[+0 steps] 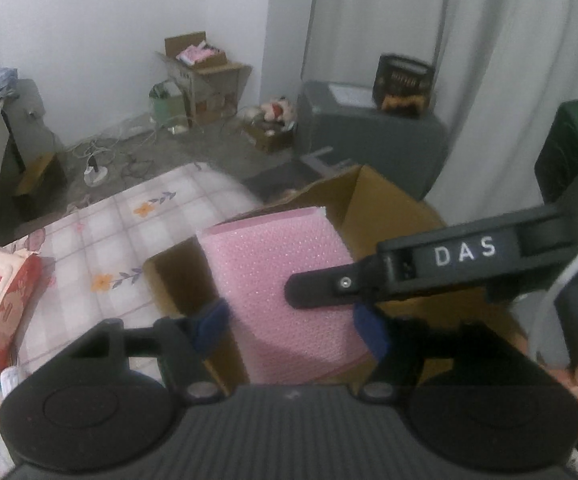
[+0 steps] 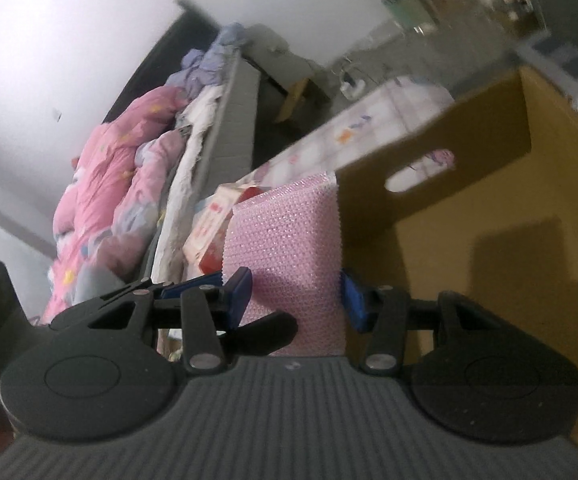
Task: Organize soft objects
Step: 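Carry the pink pad into the cardboard box and open the right tool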
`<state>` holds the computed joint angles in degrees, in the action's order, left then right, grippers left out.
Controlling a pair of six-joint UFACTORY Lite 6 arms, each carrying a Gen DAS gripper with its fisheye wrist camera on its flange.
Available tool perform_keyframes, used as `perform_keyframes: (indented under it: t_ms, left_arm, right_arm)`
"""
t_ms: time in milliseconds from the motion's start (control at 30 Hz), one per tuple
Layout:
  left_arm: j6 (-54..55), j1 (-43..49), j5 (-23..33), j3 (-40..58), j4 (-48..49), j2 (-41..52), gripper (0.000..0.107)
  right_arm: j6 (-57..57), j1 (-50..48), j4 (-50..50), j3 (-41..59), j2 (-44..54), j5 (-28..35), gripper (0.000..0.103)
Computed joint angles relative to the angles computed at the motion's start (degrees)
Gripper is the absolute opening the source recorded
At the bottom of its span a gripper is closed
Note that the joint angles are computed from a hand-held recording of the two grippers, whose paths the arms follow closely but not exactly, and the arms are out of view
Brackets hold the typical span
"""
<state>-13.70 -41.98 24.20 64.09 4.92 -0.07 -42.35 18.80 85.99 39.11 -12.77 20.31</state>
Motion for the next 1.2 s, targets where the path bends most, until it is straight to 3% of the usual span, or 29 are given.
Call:
perform_keyframes:
  t_ms: [167, 467, 633, 800, 1100, 1200]
  left_arm:
    - [-10.05, -2.71, 1.49, 8.03, 12.32, 10.97, 0.072]
    - [-20.77, -6.51, 4.04, 10.96, 27.69, 15.94, 0.078]
    - [-17.31, -5.04, 3.69, 10.02, 22.5, 14.38, 0.078]
    - [-14.21, -3.98, 3.27, 7.81, 17.89, 10.38, 0.078]
    - [-6.16, -0.3, 4.8, 4.61, 9.67, 1.0, 0.082]
    - [-3.58, 2.11, 5.1, 3.13, 7.05, -2.32, 0.084]
  right_arm:
    - [-14.71, -5.08, 12.63, 4.63, 14.13, 5.65, 0.048]
    - [-19.35, -7.33, 17.06, 16.37, 34.02, 8.56, 0.048]
    - [-22.8, -8.0, 20.27, 14.58, 33.94, 8.34, 0.048]
    - [-21.01, -7.29, 17.95, 12.72, 30.77, 3.43, 0.048]
    - [-15.53, -4.62, 13.18, 17.77, 39.03, 2.38, 0.044]
    - [-14.26, -3.42, 11.79, 21.95, 43.91, 2.28, 0.038]
